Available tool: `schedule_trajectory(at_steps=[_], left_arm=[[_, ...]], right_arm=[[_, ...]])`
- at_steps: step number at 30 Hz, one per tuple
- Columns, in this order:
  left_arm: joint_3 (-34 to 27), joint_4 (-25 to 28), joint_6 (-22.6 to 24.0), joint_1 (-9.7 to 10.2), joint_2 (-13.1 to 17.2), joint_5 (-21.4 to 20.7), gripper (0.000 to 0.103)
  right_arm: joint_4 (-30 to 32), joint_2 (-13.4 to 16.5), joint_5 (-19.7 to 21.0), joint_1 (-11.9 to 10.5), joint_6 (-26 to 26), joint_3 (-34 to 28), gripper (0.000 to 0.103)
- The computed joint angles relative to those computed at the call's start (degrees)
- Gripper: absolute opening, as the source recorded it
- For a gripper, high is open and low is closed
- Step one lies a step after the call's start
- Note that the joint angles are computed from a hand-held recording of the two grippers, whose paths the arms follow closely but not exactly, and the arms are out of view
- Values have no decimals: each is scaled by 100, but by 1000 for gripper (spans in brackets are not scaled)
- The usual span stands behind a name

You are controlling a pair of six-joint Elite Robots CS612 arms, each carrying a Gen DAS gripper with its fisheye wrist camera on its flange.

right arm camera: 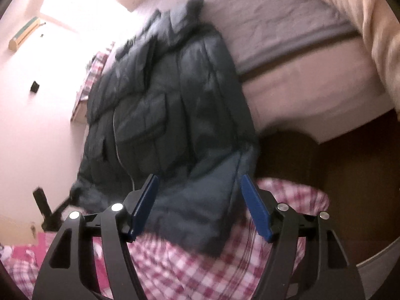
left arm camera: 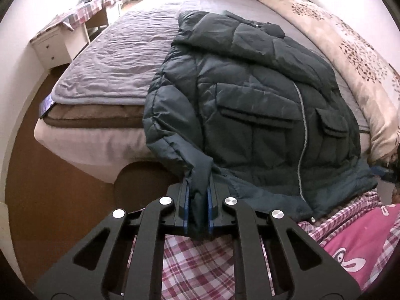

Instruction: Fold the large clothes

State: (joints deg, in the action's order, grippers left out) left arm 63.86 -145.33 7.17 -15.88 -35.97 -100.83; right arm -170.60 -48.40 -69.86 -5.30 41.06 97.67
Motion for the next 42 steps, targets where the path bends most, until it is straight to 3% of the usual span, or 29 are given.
schedule_trajectory(at_steps=[4, 7, 8, 10, 13, 14, 17, 24, 31, 36, 42], left_arm=[[-30, 101, -115, 24, 12, -28, 11], [-24, 88, -183, 33, 28, -50, 11], [-17, 79, -197, 33, 30, -50, 11], [-6, 65, -205, 34, 32, -61, 11], [14, 23, -207, 36, 29, -67, 11], [17, 7, -210, 38, 28, -72, 11], [35, -108, -239, 48, 20, -132, 11], [2, -654, -489, 72, -26, -353, 11], [-56, -1584, -740, 110, -145, -573, 11], [39, -2101, -814, 158, -289, -804, 11], [347, -2299, -665, 182, -482, -926, 11]], right_arm=[[523, -4, 3, 57, -197, -38, 68], [476, 18, -48, 83, -279, -49, 65], [492, 48, 3, 86, -306, -86, 53], [548, 100, 34, 108, -337, -163, 48], [505, 137, -20, 143, -453, -209, 30], [307, 145, -10, 132, -374, -167, 19], [-326, 198, 170, 85, -13, -94, 11], [-1635, 287, 322, 28, 411, -188, 10], [-2789, 212, 237, -57, 627, -301, 10], [-3203, 78, 9, -44, 591, -225, 10], [-3815, -24, -53, -95, 866, 125, 10]])
